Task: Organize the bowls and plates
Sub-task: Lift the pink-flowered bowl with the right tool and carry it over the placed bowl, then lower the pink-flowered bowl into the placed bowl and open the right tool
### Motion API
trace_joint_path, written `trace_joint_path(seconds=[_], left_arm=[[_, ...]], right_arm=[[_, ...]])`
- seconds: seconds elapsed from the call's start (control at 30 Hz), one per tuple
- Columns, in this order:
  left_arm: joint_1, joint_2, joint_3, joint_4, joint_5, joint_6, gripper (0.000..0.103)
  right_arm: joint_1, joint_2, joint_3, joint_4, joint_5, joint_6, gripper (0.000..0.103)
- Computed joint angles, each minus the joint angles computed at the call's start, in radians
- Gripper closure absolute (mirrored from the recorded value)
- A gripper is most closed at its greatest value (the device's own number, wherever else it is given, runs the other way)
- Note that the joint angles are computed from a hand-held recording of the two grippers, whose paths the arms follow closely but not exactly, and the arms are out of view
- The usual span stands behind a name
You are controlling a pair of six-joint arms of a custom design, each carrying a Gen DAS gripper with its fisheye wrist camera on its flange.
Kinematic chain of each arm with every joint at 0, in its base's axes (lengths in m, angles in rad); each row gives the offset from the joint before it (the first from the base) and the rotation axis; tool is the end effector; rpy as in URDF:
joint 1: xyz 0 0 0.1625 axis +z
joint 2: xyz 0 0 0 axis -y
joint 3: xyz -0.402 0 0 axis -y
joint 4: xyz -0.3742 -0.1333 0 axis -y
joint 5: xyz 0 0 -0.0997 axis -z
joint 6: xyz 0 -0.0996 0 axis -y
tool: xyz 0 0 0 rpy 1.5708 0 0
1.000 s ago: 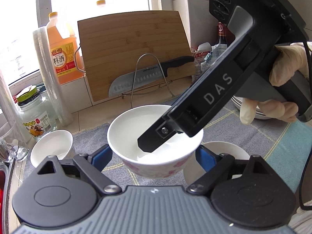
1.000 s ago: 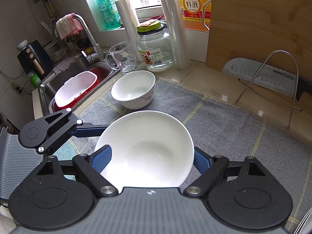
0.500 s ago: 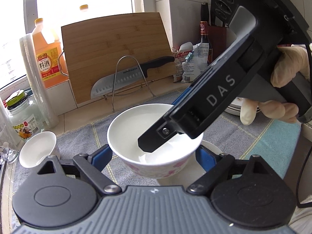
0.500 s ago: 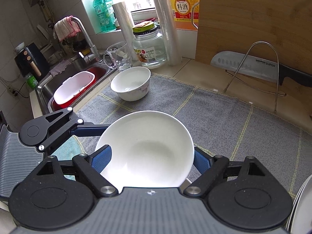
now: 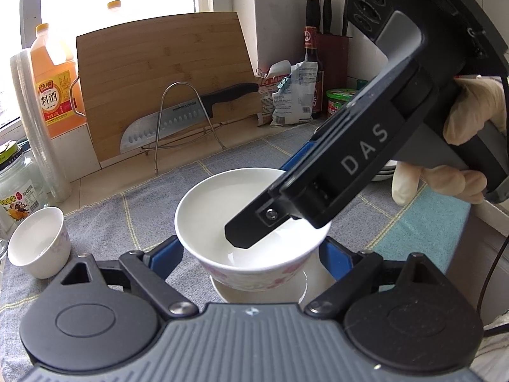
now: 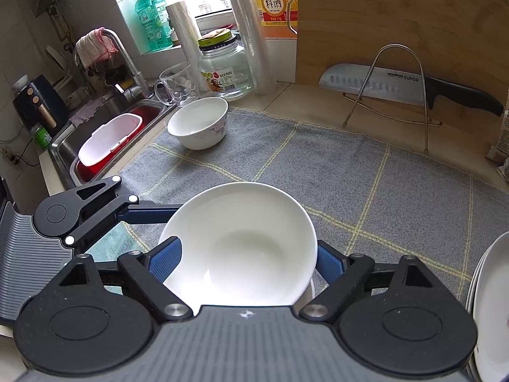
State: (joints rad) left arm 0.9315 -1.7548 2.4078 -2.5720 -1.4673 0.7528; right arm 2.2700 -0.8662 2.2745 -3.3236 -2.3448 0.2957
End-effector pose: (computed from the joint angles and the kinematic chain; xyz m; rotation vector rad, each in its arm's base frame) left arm -0.0943 -0.3675 0.2713 1.8874 2.3011 -0.5138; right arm 0.3312 -0.2949 0.0661 0.3250 -2.4676 0.8624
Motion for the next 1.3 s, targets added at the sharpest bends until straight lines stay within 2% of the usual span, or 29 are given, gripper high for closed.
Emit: trace_joint_path(seconds=[0.67,1.3], left_arm=[[0.009,-0.007,-0.006,0.082,-0.003,-0.011,0.011],[0.013,0.004,-0.014,0.101,0.005,-0.011,0.012]], right_arm=[[-0.015,0.007,0.039,-0.011,0.020,0.067,0.011],[-0.024,0.019,0.038,-0.013,0.020,0.066,0.011]])
